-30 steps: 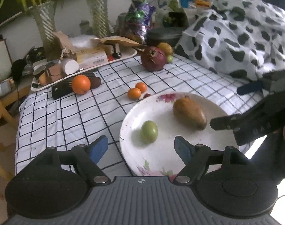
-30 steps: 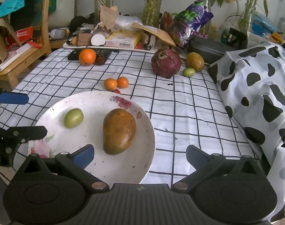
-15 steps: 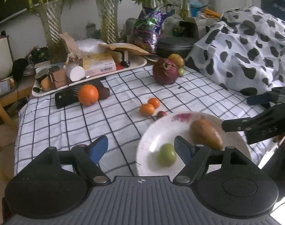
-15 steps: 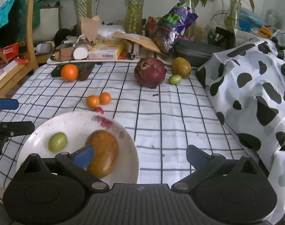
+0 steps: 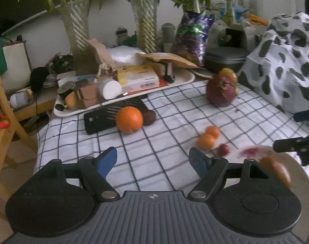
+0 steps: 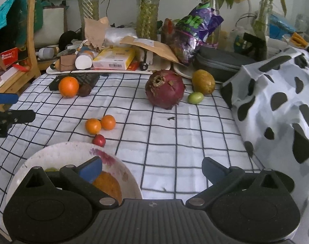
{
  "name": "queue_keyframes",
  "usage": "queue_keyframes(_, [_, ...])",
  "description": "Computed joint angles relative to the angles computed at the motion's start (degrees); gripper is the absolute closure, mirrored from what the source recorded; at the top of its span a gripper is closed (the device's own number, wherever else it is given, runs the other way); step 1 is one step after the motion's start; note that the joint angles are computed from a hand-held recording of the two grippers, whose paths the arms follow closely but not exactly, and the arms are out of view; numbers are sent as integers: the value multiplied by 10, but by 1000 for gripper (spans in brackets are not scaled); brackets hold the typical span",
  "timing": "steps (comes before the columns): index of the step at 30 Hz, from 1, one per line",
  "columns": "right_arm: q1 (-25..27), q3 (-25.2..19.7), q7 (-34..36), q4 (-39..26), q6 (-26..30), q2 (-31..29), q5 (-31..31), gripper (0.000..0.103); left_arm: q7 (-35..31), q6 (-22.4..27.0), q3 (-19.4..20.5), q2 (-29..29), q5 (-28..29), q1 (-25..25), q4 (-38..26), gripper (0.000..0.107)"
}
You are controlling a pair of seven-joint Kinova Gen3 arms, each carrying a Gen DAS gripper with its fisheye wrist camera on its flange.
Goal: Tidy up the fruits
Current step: 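Grasp the large orange with the left tool while the right tool moves toward the small oranges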
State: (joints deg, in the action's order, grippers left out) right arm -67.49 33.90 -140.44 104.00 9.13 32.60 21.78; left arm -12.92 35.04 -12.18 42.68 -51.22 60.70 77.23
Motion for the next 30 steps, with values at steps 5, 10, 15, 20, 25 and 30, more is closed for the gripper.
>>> queue_keyframes(5, [49,-49,27,-35,10,9,-2,0,-12,7,-3,17,0,-16,-22,31])
queue_keyframes(10, [100,-100,55,-73,26,21,0,0,-45,-3,0,36,10,-39,-48,31])
queue_keyframes(15, [153,-154,86,-109,41,33,-3,0,-91,-12,-2,57,34,-59,-76,31])
queue_keyframes(20, [208,-209,127,-139,49,44,-18,0,-134,-25,-7,78,65,-78,-100,31])
queue_keyframes(25, [247,-248,169,-170,63,57,-34,0,-165,-51,-13,87,102,-98,-107,31])
queue_keyframes(30, [280,-283,214,-196,72,69,-54,0,-199,-85,-19,93,136,-110,-113,33])
